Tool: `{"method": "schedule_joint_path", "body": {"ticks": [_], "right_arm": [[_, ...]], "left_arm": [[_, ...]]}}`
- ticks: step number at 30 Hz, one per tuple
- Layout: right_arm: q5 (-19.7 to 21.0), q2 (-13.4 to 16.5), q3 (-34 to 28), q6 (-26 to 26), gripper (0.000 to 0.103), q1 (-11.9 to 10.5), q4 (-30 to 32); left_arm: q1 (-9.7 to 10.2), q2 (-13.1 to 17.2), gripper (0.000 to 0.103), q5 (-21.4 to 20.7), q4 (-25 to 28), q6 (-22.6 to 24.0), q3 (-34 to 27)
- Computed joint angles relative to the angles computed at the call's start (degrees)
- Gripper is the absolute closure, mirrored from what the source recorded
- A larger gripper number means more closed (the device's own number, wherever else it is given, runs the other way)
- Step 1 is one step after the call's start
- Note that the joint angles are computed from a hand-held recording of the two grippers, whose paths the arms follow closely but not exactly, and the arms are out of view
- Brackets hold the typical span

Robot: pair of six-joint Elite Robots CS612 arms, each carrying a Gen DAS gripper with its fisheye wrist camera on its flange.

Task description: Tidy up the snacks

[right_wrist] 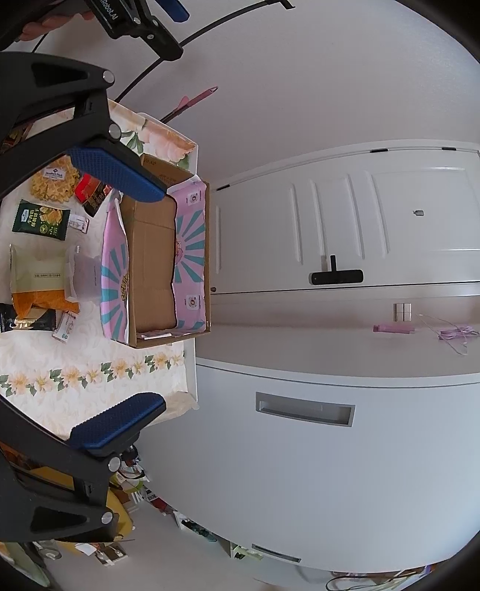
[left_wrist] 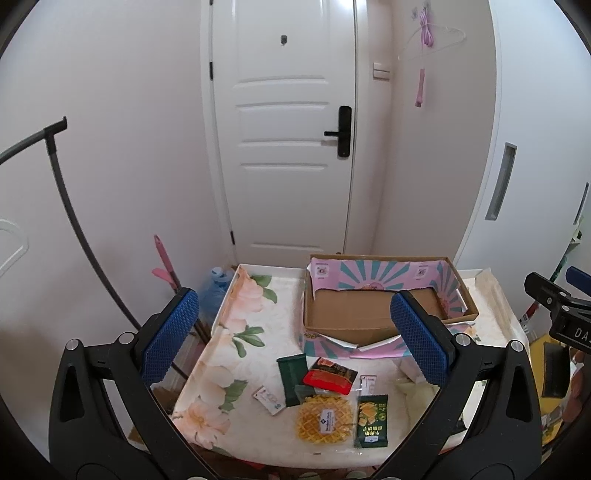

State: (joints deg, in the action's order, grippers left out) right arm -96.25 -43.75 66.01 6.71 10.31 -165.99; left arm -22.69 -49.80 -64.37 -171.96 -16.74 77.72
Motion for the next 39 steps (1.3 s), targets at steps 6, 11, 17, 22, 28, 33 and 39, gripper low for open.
{"method": "schedule_joint_path", "body": {"ticks": [6,11,17,22,28,33,39], "right_arm": [[0.23,0.21,-0.26,0.13,0.000,-0.01,0.33],[0.16,0.35,-0.21,0.19,0.000,0.10,0.23],[0.07,0.45,-0.39,0.40,0.000,0.11,0.22],[0.14,0.34,-0.36,0.47,0.000,0.07,0.29],[0.24,0.32,-0.42,0.53,0.000,0.05,0.35],[0.35,0.16,-0.37,0.54,0.000,-0.05,0.21],[0.37,-0.14,-0.12,0.43,0.000,-0.13,-0.18]], "left_arm": [[0.08,0.12,0.000,-0.23,0.31,0.07,-0.21],[0.20,0.24,0.000,-0.35,0.44,0.28,-0.43],[0.20,0.24,0.000,-0.36,0.46,0.36,-0.48],[0.25,0.28,0.000,-0.37,0.31,0.63,-0.52],[0.24,0.25,0.000,-0.38,0.28,0.56,-0.47],[0.14,0.32,0.000,-0.21,-0.04,0.94,-0.50],[-0.03,0.09,0.000,-0.38,0.03,0.93,-0.27]]}}
